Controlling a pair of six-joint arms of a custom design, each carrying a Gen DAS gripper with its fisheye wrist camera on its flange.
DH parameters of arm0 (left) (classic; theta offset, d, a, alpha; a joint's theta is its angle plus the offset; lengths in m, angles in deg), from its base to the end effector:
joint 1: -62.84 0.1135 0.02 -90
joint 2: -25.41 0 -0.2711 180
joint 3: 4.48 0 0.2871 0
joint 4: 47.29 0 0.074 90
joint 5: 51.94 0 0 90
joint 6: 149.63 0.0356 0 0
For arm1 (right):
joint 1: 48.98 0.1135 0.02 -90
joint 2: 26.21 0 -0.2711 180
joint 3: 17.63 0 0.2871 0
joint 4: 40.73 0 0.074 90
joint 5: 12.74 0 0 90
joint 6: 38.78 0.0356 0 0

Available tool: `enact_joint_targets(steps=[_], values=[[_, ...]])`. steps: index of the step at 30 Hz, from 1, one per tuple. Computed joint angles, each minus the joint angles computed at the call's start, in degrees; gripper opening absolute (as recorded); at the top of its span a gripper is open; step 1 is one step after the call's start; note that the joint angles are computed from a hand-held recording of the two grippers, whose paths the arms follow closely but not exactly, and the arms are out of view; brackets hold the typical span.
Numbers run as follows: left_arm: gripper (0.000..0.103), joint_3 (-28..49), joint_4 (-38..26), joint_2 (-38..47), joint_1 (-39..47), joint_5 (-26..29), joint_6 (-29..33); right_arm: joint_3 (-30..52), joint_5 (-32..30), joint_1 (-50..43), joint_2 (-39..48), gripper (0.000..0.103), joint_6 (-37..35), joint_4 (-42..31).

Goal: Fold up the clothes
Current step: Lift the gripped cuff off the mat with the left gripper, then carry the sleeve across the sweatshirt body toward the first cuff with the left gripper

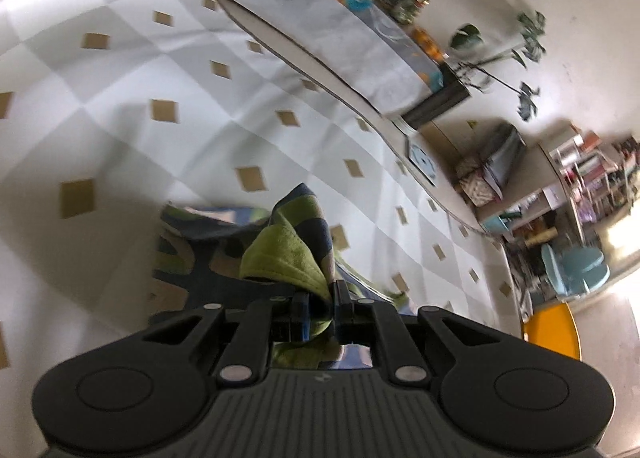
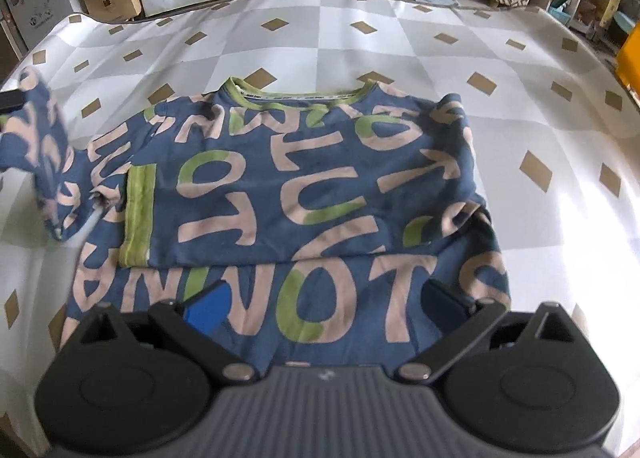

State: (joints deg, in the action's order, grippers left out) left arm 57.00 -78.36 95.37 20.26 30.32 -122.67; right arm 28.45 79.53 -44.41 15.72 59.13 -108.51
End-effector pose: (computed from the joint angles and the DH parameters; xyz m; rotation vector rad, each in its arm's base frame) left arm 0.2207 -0.1963 0.2563 -0.4992 2.3376 -0.7989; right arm 0.1530 0.0108 0.2173 0.0905 2.6783 0.0155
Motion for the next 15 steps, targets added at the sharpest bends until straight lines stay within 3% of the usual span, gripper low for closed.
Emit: enact_joint_targets(steps=[5,15], values=[[0.008,4.3,2.6,6.0,-3.3,0.1,-0.4,1.3,-3.2,-7.2,-0.5,0.101,-3.7,-1.0],[0.008,18.0,4.4,21.3,-9.8,3.0,1.4,5.5,-9.8,-32.3,3.2,0.101,-14.8,0.3]])
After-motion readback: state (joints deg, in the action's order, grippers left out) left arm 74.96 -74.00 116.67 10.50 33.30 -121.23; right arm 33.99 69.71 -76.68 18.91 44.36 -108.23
